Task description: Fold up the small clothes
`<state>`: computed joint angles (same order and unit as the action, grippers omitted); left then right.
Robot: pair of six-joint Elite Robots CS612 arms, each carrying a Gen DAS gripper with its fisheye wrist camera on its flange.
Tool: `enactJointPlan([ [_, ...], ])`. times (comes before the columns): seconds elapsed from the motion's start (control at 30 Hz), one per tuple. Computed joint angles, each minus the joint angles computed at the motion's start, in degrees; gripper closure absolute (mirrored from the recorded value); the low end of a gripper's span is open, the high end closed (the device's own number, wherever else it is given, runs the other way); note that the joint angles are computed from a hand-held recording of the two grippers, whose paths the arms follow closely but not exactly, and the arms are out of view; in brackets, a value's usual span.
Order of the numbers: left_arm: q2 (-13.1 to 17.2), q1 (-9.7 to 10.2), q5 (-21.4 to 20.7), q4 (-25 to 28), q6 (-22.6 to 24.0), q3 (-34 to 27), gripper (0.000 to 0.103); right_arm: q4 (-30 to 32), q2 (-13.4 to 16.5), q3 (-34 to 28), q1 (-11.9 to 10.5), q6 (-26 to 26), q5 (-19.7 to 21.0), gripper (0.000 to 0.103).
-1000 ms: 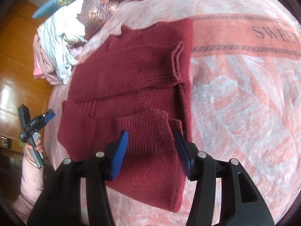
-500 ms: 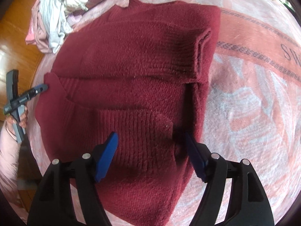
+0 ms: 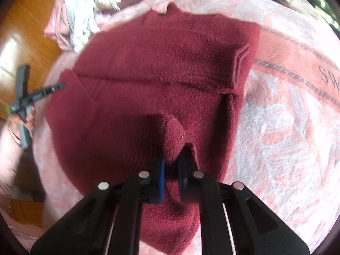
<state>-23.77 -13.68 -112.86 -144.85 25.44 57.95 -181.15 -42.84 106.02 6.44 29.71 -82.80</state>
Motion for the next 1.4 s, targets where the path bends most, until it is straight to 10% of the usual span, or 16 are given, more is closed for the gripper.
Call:
enactJointPlan([
  [0.7, -0.78, 1.03, -5.6, -9.66, -10.12, -0.66, 0.095, -6.6, -2.5, 0.41, -1.12, 6.88, -2.9, 0.095],
  [1.4, 13.99, -3.64, 3.61, -3.87, -18.12, -30.93, 0.095, 5.62, 2.36, -14.81, -6.72, 8.49, -8.49, 0.095],
])
